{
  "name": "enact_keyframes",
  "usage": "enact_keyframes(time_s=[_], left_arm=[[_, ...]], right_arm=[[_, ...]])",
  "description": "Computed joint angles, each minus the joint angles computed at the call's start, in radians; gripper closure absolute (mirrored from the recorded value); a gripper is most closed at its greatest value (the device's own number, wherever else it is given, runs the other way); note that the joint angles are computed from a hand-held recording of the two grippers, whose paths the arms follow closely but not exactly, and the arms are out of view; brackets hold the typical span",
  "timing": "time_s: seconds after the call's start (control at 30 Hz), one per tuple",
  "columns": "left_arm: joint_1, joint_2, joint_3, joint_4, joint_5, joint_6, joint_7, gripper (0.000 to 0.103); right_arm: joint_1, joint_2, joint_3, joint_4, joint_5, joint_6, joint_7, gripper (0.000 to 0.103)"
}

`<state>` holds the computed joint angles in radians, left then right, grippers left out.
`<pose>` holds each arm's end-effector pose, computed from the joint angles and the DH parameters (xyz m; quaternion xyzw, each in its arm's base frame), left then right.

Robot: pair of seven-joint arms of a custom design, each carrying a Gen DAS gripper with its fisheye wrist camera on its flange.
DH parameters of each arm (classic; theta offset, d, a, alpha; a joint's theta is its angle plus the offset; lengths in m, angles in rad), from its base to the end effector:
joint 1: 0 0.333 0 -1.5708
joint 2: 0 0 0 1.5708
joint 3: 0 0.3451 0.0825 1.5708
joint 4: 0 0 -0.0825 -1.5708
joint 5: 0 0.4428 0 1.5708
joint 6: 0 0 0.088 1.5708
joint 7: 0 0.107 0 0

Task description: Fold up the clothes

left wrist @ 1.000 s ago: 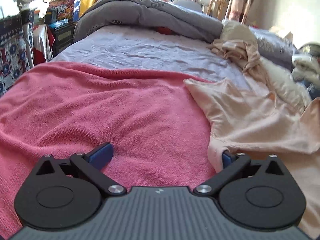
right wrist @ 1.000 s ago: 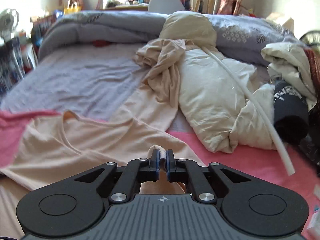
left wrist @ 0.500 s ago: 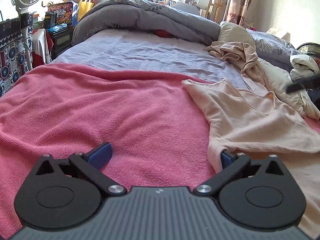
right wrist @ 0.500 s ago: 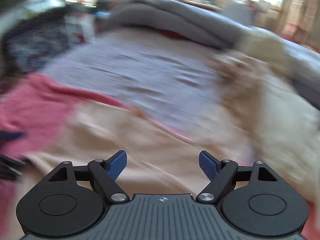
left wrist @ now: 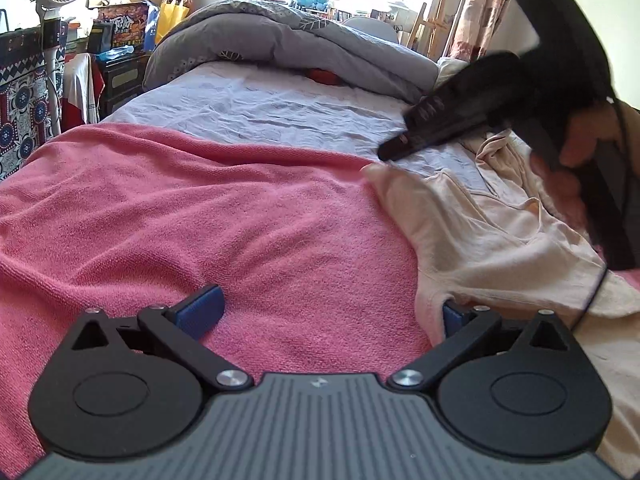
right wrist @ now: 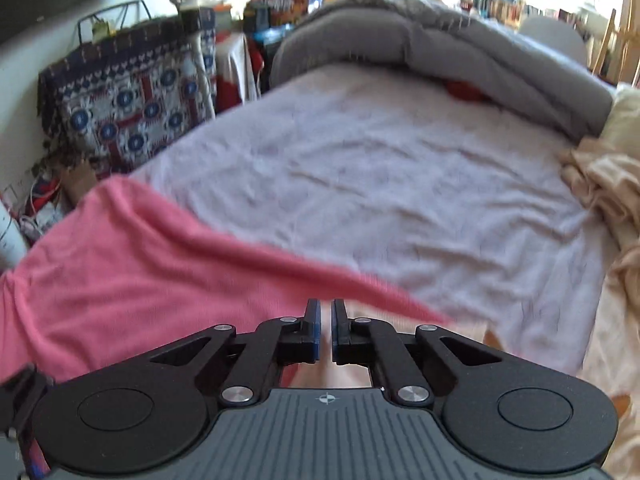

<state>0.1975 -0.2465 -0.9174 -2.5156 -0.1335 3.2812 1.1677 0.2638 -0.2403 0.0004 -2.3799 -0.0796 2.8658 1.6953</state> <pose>0.4048 -0.3524 0.4339 -0.5451 0.7069 -0.4188 0.1667 0.5319 0.1485 0.4971 -0.7259 0.5887 -0.2175 0.2814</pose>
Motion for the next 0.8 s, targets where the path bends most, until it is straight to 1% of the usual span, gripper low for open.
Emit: enact_keyframes(time_s=[0.07,0.17,0.2,0.23,0.27,0.3,0.33,0.37,0.4,0.43,0.47,0.53,0.57,0.63,0.67,0.7,0.73,0.8], left_arm=[[-0.001,0.001,0.001,-0.001,-0.001,0.003,0.0,0.0],[-0.004,0.003,0.003,-0.002,-0.005,0.007,0.002,0.0],[-0.005,0.003,0.003,-0.003,-0.007,0.009,0.004,0.0],[-0.006,0.004,0.004,-0.003,-0.01,0.01,0.006,0.0],[-0.007,0.004,0.004,-0.003,-0.013,0.011,0.008,0.0],[-0.008,0.005,0.005,-0.004,-0.016,0.013,0.01,0.0],[-0.009,0.005,0.005,-0.004,-0.02,0.014,0.013,0.0],[-0.007,0.004,0.002,-0.004,-0.023,0.013,0.016,0.0],[-0.003,0.003,-0.003,-0.003,-0.026,0.012,0.017,0.0],[0.001,0.003,-0.006,-0.003,-0.027,0.012,0.018,0.0],[0.0,0.004,-0.006,-0.003,-0.028,0.014,0.019,0.0],[-0.01,0.008,0.004,-0.005,-0.034,0.019,0.023,0.0],[-0.014,0.008,0.006,-0.005,-0.038,0.02,0.026,0.0],[-0.015,0.007,0.006,-0.005,-0.046,0.02,0.032,0.0],[-0.016,0.007,0.006,-0.005,-0.048,0.02,0.035,0.0],[-0.021,0.008,0.011,-0.005,-0.051,0.02,0.037,0.0],[-0.029,0.009,0.018,-0.006,-0.054,0.021,0.039,0.0],[-0.03,0.009,0.017,-0.006,-0.06,0.021,0.044,0.0]], right_arm=[[0.006,0.05,-0.004,0.049,0.02,-0.018,-0.005,0.096],[0.039,0.034,-0.041,0.064,0.154,-0.101,-0.097,0.093],[0.04,0.02,-0.045,0.064,0.179,-0.133,-0.116,0.085],[0.029,-0.005,-0.033,0.049,0.161,-0.163,-0.114,0.076],[0.012,-0.024,-0.017,0.036,0.123,-0.189,-0.101,0.073],[-0.001,-0.038,-0.002,0.024,0.087,-0.209,-0.086,0.073],[-0.013,-0.041,0.016,0.014,0.049,-0.21,-0.057,0.082],[-0.024,-0.044,0.032,0.005,0.01,-0.213,-0.027,0.095],[-0.033,-0.046,0.047,-0.004,-0.029,-0.216,0.003,0.098],[-0.04,-0.048,0.059,-0.01,-0.063,-0.21,0.034,0.099],[-0.046,-0.046,0.066,-0.011,-0.089,-0.174,0.073,0.099],[-0.079,-0.032,0.097,-0.001,-0.192,-0.076,0.167,0.1],[-0.08,-0.016,0.097,0.013,-0.219,-0.046,0.182,0.1],[-0.062,0.033,0.086,0.054,-0.229,-0.029,0.179,0.1],[-0.049,0.055,0.076,0.073,-0.217,-0.027,0.166,0.1],[-0.02,0.066,0.05,0.085,-0.153,-0.043,0.116,0.1],[0.004,0.062,0.025,0.083,-0.081,-0.052,0.062,0.098],[0.032,0.021,-0.011,0.05,0.023,-0.055,-0.019,0.094]])
